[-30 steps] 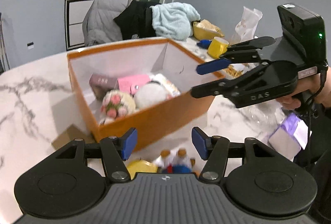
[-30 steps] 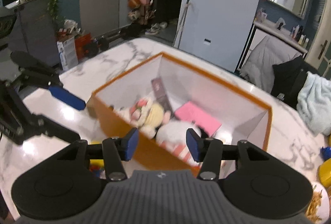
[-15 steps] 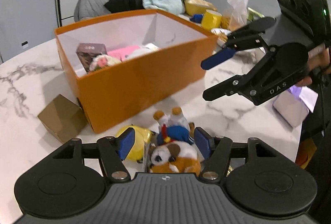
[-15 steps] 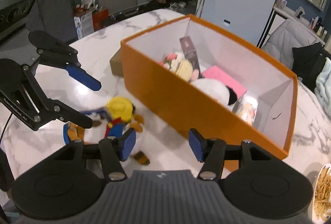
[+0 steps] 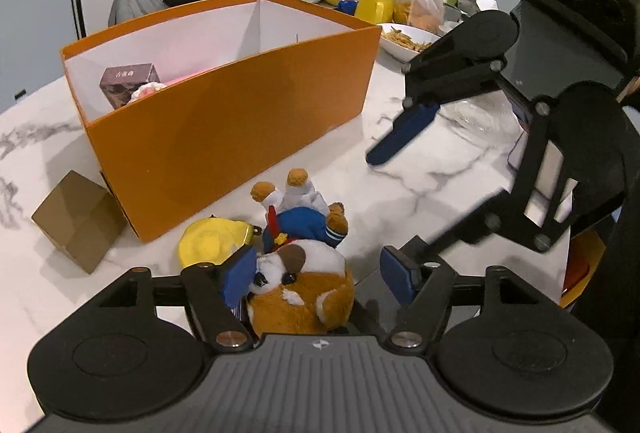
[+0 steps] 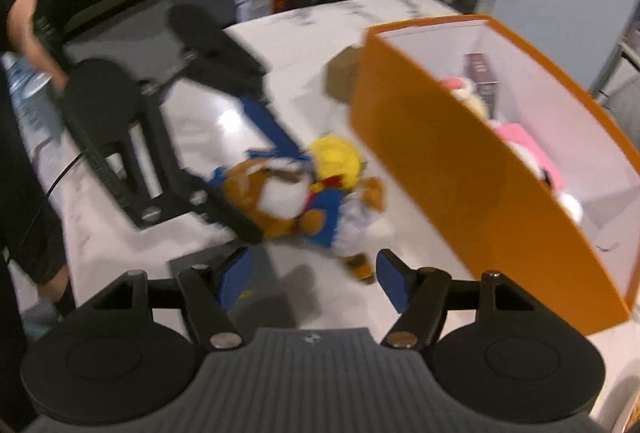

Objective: Organize objects
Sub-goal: 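Withdraw both tools from the box toward the dog plush and black box, then grasp the brown-and-white dog plush with the left tool while the right tool grasps the black XI JIANG NAN box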

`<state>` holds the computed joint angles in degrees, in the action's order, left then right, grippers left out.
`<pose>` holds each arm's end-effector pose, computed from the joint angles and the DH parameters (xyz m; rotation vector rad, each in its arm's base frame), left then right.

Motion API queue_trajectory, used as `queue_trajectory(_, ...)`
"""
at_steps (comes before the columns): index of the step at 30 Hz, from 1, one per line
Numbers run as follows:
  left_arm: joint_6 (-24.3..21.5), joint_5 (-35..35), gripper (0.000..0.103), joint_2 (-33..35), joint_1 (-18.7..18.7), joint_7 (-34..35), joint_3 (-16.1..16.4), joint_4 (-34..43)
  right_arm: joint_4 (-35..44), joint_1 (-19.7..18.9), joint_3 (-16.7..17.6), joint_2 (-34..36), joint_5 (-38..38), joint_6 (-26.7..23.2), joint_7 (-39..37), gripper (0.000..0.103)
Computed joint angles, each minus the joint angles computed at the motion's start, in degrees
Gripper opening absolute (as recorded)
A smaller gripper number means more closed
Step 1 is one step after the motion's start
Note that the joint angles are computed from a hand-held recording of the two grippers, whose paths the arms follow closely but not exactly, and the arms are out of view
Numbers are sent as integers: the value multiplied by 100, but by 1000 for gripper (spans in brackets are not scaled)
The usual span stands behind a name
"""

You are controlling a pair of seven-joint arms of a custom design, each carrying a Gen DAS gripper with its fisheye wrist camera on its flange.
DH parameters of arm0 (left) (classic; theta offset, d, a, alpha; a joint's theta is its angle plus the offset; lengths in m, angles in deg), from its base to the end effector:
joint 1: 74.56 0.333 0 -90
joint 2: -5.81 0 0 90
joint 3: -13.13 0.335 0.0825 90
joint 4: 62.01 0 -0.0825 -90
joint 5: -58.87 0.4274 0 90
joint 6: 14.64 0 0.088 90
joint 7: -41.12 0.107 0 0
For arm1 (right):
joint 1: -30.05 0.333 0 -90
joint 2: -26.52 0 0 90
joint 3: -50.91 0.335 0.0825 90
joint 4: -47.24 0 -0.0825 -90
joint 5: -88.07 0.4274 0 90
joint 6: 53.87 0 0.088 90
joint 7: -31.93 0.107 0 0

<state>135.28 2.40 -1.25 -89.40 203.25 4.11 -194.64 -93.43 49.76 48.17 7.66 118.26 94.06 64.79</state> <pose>0.5146 -0.2083 0.4242 -0.9153 2.6576 -1.0747 0.4824 0.1371 0.4618 -2.4443 0.8436 -0.3114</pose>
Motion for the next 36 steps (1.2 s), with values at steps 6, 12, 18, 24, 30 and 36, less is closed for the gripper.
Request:
queue_trajectory(6, 147, 600, 81, 82, 43, -484, -80, 0, 13, 74, 0, -34, -91, -675, -554, 74)
queue_trajectory(12, -54, 731, 81, 213, 125, -942, -42, 76, -94, 67, 117, -24, -121, -644, -635, 78)
queue_trajectory(18, -34, 682, 79, 272, 153, -979, -71, 134, -75, 73, 196, 119, -170, -587, -620, 81)
queue_trajectory(24, -131, 665, 75, 304, 202, -997, -76, 184, -115, 110, 266, 247, -205, -358, -479, 81)
queue_trajectory(30, -111, 952, 73, 302, 239, -1221, -101, 205, -5, 67, 300, 368, -408, -473, -247, 81)
queue_trajectory(36, -11, 1129, 73, 266, 281, -1405, -58, 149, 57, -207, 389, 427, -977, -366, 540, 80)
